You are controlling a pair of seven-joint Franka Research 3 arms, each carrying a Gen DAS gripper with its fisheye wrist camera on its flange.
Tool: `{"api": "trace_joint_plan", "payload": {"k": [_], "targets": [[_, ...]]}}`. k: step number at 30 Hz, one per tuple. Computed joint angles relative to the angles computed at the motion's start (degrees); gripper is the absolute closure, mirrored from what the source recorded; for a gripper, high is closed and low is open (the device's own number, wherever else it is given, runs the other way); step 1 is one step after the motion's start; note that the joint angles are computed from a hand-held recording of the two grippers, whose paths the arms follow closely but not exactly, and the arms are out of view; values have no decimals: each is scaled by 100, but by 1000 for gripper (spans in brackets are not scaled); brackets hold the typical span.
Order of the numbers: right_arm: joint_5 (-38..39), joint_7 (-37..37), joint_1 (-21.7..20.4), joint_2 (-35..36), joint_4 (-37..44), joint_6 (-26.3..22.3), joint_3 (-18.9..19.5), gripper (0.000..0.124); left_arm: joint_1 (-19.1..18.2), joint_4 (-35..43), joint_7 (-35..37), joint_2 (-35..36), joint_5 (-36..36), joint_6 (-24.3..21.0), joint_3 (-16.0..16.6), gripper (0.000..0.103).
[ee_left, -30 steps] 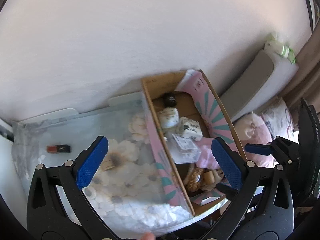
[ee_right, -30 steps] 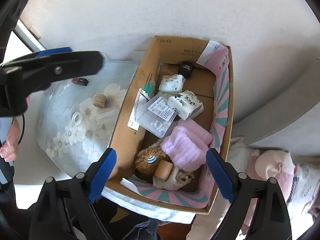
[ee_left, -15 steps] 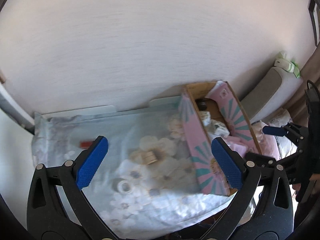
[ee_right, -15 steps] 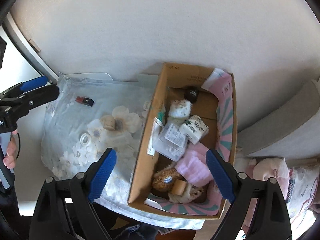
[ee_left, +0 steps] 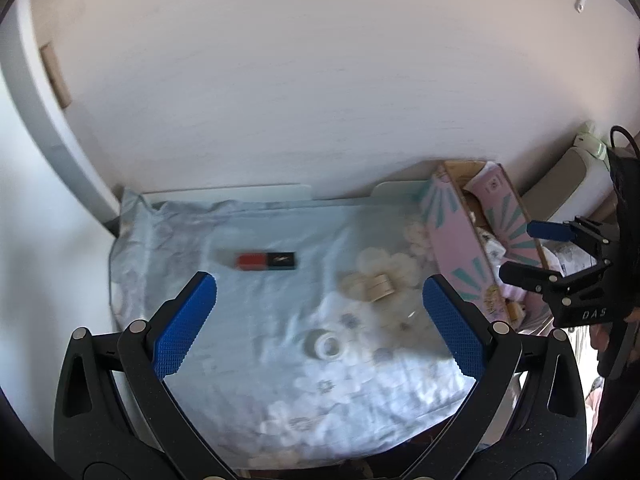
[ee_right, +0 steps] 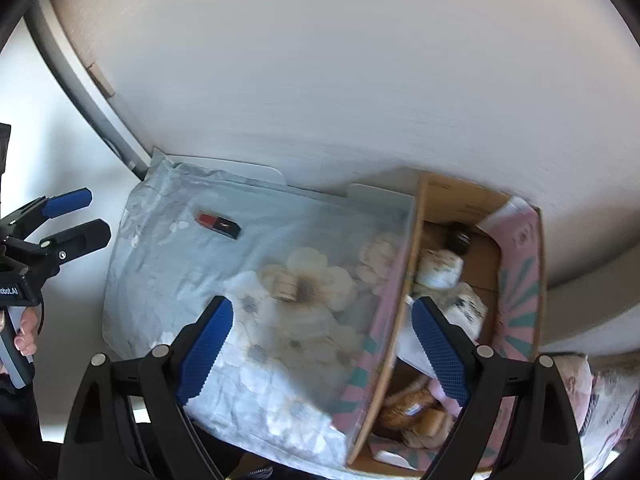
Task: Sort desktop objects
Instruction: 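Move both tools back over the remaining items on the sheet, then grasp the clear tape roll with left tool while right tool grasps the cream jar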
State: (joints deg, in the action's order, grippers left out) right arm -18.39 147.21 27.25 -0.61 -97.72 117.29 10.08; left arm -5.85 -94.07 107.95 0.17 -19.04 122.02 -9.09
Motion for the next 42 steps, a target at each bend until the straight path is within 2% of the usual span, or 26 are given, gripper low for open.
{"api": "trace_joint_plan", "payload": {"k": [4, 7, 14, 19, 23, 27, 30, 32, 34, 36, 38, 40, 42], "targets": [[134, -229, 43, 407, 308, 138, -46, 35, 87, -132, 331, 58, -170, -154, 53, 0], [94, -321, 129, 689, 437, 324, -119, 35, 96, -523, 703, -36, -324, 6, 37, 0], [-131, -84, 400, 1244, 465, 744, -344, 35, -97, -1848, 1737, -352, -1011, 861, 46, 1], [-713, 411, 661, 1383, 137, 1019, -506, 35, -322, -2646, 2498, -433, -1503, 1800, 8, 2], [-1245, 898, 754, 1299, -265, 1246, -570, 35, -477, -2972, 3075, -382, -1822, 2177, -15, 16], [-1507, 894, 751, 1409, -263, 1283, -573, 35, -586, -3208, 3348, -338, -1726, 2643, -95, 19], [-1590, 853, 732, 1471, -302, 1503, -600, 36, -657, -3314, 3691, -341, -1820, 2896, -103, 27], [-1620, 813, 723, 1559, -273, 1628, -630, 40, -676, -3321, 3773, -326, -1868, 2949, -97, 28], [-1559, 741, 716, 1651, -216, 1651, -655, 50, -681, -3327, 3849, -300, -1924, 3029, -93, 32], [-1476, 696, 709, 1701, -208, 1724, -679, 54, -689, -3339, 3943, -286, -2000, 3123, -100, 42], [-1443, 672, 724, 1747, -202, 1791, -712, 58, -691, -3356, 3997, -275, -1996, 3200, -110, 46], [-1419, 635, 746, 1797, -174, 1820, -737, 65, -689, -3344, 4124, -270, -2104, 3148, -99, 50], [-1359, 598, 749, 1812, -181, 1882, -756, 71, -673, -3300, 4194, -257, -2193, 3004, -87, 60]]}}
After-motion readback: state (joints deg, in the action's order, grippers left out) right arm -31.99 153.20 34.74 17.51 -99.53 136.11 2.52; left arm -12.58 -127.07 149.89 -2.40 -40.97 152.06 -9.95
